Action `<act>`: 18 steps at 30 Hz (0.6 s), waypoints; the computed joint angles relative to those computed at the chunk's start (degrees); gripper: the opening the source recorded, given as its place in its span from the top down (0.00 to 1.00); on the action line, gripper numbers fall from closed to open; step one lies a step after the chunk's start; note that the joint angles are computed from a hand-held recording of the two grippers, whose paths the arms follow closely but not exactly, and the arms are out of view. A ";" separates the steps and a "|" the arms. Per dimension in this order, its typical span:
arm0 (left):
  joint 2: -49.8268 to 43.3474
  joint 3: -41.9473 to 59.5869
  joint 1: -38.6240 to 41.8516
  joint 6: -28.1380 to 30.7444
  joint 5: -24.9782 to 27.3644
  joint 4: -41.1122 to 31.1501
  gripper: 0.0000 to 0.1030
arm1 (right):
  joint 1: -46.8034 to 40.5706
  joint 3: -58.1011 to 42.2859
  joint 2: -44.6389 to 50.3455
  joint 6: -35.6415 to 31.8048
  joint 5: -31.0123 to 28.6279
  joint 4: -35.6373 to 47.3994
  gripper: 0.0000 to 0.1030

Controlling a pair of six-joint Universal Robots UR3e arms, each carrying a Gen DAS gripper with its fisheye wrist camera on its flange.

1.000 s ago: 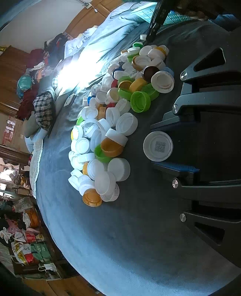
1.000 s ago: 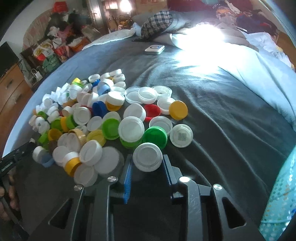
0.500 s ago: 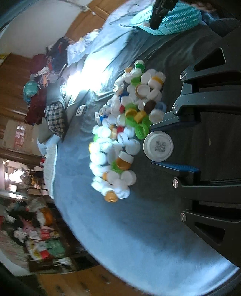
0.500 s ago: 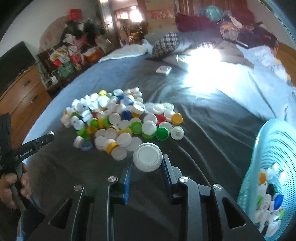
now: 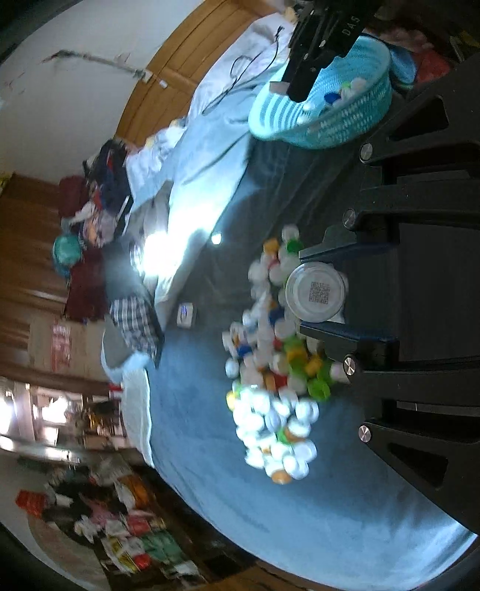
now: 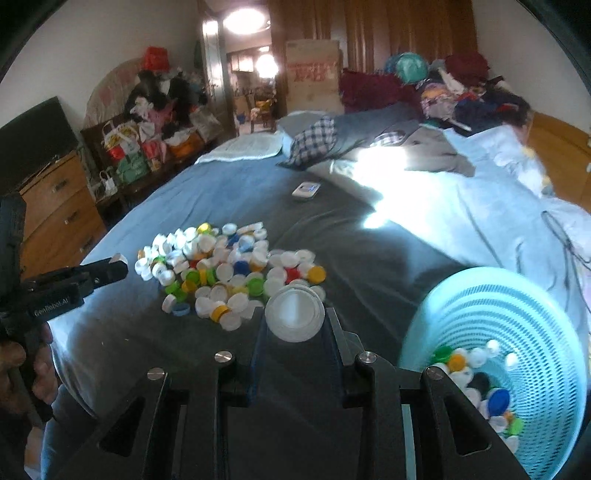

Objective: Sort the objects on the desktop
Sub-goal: 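Carry both held white caps over the light-blue basket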

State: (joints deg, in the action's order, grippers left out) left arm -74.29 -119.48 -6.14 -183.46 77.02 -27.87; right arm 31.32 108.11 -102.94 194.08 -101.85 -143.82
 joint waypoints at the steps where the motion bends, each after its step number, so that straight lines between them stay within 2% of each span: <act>1: -1.09 1.07 -1.88 -0.49 1.29 0.40 0.74 | -0.81 0.50 -1.60 -0.43 0.27 0.59 0.69; 6: -7.72 9.22 -10.12 -3.15 5.28 -0.07 0.74 | -4.00 2.18 -8.27 -1.88 0.70 3.57 0.69; 11: -15.95 19.84 -18.67 -4.82 9.33 -1.76 0.74 | -10.74 5.07 -16.28 -4.32 4.03 7.21 0.69; 14: -22.16 28.43 -23.81 -4.88 11.26 -4.01 0.74 | -16.47 6.88 -21.92 -6.28 6.98 9.85 0.69; 18: -28.92 38.86 -28.00 -5.32 10.74 -6.94 0.74 | -28.58 8.05 -31.76 -11.61 13.76 17.55 0.69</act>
